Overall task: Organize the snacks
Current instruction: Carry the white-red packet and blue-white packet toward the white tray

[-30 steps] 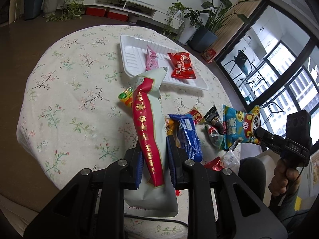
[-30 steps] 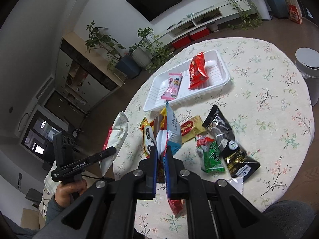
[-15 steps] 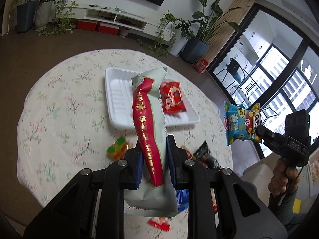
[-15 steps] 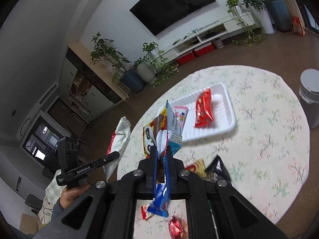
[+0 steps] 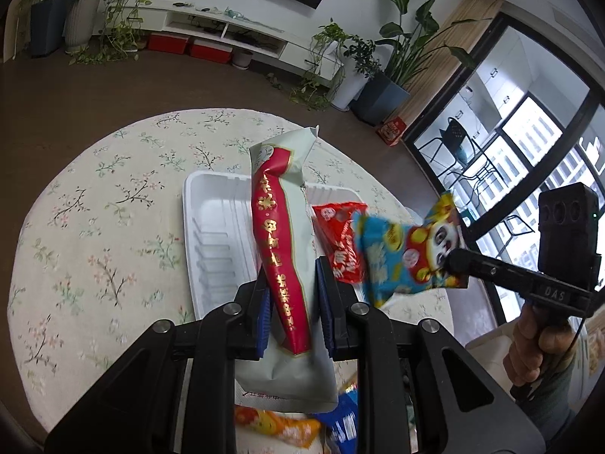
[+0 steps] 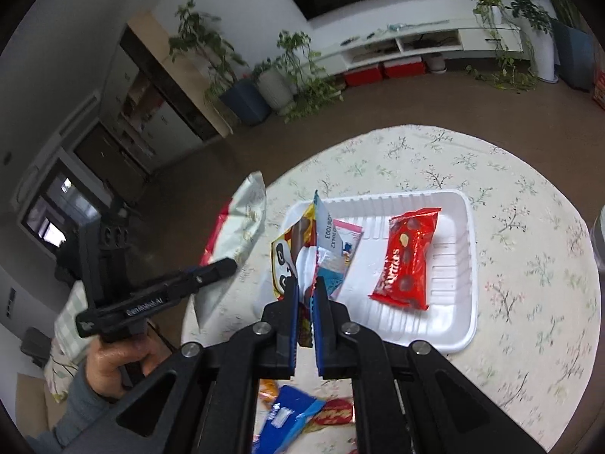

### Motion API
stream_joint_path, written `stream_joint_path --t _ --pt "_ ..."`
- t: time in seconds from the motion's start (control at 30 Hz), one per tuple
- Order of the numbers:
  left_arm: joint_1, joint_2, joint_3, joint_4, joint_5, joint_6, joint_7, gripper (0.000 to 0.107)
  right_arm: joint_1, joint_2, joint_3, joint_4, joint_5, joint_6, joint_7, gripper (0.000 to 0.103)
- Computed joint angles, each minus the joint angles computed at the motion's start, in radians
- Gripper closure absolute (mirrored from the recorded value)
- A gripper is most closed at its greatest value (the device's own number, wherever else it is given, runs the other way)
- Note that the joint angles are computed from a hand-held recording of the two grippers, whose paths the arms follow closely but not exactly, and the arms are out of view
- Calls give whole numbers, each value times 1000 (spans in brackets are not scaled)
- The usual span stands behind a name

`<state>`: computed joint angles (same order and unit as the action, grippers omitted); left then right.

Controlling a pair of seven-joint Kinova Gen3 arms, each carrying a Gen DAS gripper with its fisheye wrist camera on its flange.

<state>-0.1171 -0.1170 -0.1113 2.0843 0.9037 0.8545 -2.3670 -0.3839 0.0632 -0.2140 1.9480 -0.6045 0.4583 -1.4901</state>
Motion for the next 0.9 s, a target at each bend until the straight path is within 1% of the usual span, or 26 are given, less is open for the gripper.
stream_joint_path --t 0.07,0.23,0.33,0.37,0.4,0.6,0.67,0.73,0.83,0.9 --pt "8 42 17 -12 9 -40 4 88 -2 48 10 -41 50 30 -20 95" --pt "23 153 75 -44 3 -115 21 88 26 148 -4 -95 70 46 -25 96" --pt "25 193 107 -50 3 -149 15 88 48 206 -24 -117 61 41 -14 98" --pt "25 202 116 -53 4 -157 15 88 69 221 -41 -120 46 34 2 98" --pt "25 211 123 -57 3 -166 16 88 81 231 -52 -122 36 26 15 98" --pt "18 261 161 -70 16 -214 2 88 85 265 -59 -161 63 16 -9 99" --pt "21 277 174 -73 21 -232 -2 88 99 279 -70 -171 56 10 -5 99" --pt "17 269 189 -53 23 -249 -3 88 102 290 -73 -177 57 0 -12 99" --pt "33 282 190 -51 5 -270 33 88 104 311 -67 -191 66 -4 -39 99" --pt "27 298 193 -51 7 -282 37 88 106 322 -61 -196 74 -3 -65 99"
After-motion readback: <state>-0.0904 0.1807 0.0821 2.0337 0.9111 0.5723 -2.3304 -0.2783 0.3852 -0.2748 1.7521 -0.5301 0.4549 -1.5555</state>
